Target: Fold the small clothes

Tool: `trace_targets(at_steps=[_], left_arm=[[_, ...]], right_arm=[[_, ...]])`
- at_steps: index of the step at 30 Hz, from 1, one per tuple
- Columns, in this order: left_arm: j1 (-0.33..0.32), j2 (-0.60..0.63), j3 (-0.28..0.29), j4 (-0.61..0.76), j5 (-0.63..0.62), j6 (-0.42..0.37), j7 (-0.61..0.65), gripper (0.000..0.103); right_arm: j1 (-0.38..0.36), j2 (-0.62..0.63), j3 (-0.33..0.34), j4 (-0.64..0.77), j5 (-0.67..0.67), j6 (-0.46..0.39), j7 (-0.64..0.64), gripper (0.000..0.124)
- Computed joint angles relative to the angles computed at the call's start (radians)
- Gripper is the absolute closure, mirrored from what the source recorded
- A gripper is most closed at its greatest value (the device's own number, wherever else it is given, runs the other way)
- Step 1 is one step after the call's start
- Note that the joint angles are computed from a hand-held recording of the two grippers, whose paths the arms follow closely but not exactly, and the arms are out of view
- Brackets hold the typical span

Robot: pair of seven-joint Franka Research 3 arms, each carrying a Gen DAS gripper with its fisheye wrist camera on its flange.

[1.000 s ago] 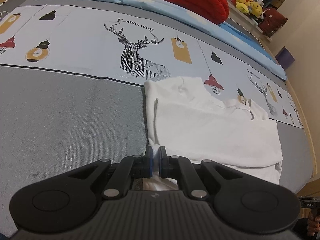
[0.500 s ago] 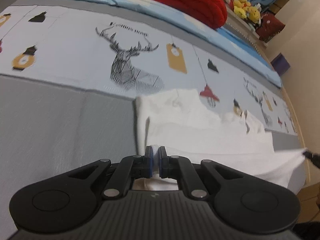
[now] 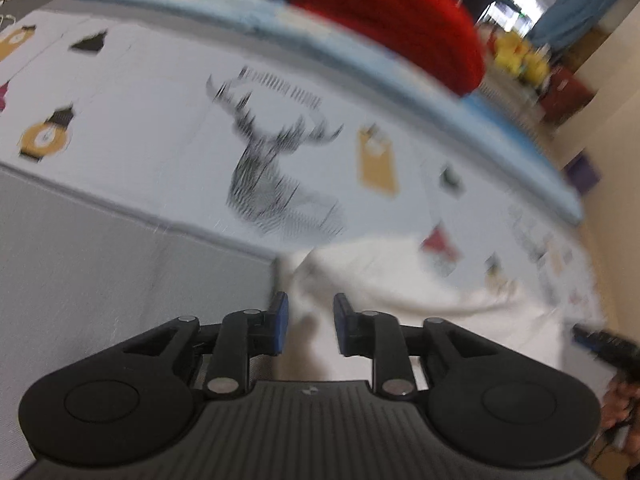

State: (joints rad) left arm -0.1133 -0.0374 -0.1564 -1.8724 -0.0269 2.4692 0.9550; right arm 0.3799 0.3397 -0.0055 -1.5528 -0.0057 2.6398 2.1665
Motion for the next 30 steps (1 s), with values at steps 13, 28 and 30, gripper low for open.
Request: trace_targets(at_steps=[13, 28, 30], left_arm=[[0.002, 0.108, -0.01, 0.067, 0.069, 0.034, -0.014, 0.074], [-0.029, 0.244, -0.001, 0.217, 0.373, 0.035, -0.163, 0.098], [-0.032, 0.255, 0.002, 0.231, 0.365, 0.002, -0.162, 0.093]], right_arm=[[0.024, 0.157, 0.004, 0.199, 0.022, -0.1, -0.119, 0.089], [0.081, 0.276, -0.096, 0.364, -0.089, -0.035, 0.131, 0.118], [0.059, 0.32, -0.065, 0.429, -0.062, -0.117, 0.099, 0.117]])
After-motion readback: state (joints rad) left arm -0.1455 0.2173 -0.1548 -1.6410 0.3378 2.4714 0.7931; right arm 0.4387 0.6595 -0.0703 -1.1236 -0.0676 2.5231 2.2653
